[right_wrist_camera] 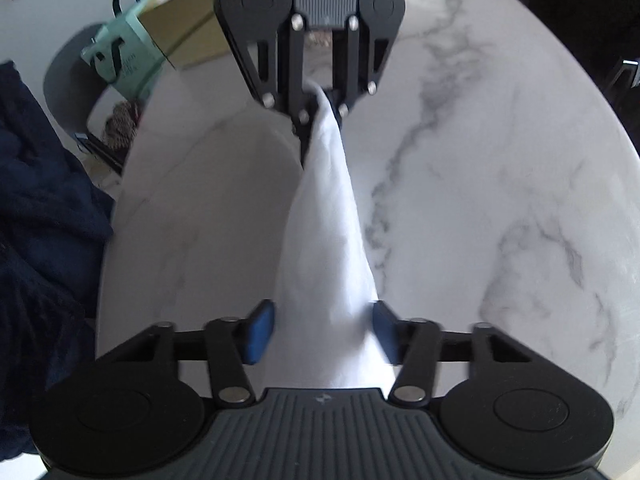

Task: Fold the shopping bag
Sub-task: 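Grasp the bag with the left gripper and lift it with both grippers, then lower the bag onto the table and open the left gripper while the right gripper holds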

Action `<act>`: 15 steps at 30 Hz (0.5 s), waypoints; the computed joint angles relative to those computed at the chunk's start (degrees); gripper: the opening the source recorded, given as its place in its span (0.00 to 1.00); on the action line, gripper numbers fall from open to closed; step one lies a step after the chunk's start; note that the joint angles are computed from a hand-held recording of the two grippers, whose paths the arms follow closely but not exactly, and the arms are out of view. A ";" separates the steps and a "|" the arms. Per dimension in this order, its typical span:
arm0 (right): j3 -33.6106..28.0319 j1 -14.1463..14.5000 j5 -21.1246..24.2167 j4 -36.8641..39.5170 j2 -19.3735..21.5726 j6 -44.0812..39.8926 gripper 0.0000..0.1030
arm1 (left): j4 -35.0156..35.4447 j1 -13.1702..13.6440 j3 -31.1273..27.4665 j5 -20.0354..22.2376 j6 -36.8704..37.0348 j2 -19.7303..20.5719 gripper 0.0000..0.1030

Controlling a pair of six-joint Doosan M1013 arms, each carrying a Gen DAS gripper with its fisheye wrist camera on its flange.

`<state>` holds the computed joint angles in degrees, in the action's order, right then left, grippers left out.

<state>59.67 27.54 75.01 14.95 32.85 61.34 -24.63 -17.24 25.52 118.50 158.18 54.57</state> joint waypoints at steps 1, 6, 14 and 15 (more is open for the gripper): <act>-0.86 -0.60 1.23 1.21 0.50 1.09 0.08 | -0.08 -0.03 -0.90 0.95 -0.17 0.55 0.03; -5.93 -3.64 10.28 10.68 4.23 2.68 0.06 | 0.82 -0.63 -9.01 5.92 -1.72 4.89 0.05; -14.30 -7.31 22.51 18.17 11.10 12.32 0.06 | 1.69 0.18 -8.68 -4.45 -4.57 3.80 0.49; -15.15 -7.33 23.19 17.57 11.59 12.37 0.03 | 2.10 0.36 -6.37 -7.71 -4.79 2.53 0.50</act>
